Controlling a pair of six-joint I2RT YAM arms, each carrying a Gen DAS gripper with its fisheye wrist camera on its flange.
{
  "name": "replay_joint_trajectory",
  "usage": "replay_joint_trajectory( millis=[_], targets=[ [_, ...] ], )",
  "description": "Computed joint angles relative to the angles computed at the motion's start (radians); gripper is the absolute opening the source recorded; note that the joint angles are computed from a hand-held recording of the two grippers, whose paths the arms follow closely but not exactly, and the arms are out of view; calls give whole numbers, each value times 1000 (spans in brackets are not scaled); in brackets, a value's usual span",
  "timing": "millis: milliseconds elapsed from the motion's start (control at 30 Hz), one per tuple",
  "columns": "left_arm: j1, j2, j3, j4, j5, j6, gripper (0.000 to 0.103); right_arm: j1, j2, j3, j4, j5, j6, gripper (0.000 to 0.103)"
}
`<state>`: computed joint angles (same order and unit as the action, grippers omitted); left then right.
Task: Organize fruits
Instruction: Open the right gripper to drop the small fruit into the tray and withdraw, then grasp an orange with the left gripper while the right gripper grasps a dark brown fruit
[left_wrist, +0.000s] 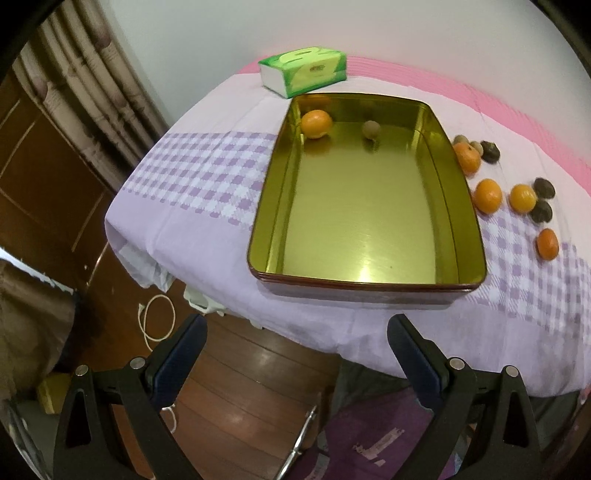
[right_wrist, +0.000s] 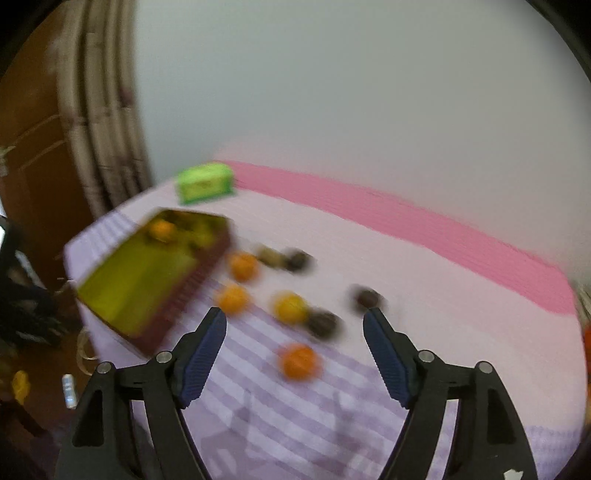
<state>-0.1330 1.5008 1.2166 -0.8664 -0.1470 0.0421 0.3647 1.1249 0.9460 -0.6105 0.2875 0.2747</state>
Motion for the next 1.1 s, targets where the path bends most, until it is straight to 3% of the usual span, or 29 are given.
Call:
replay_joint_trajectory(
  millis=[167,433,600,833,933,1100],
  targets=[
    [-54,-34,-30,27,-10,20,98,-210,-100,-152,14,-64,-17,74],
    [-144,-77,9,9,161,152,98,-587,-74,-284,85,-167,-123,78],
    [-228,52,186,-49,296,210,98,-687,-59,-353,153,-221,-136,79],
    [-310,350,475,-105,322,276,96,-652,-43,-353,179,-207,-142,88],
    [-303,494,629,-171,343,272,92,-636,-40,-358,187,-205,-131,90],
    [-293,628,758,-225,340,264,79,-641,-36,-359,190,-218,-136,93]
  ],
)
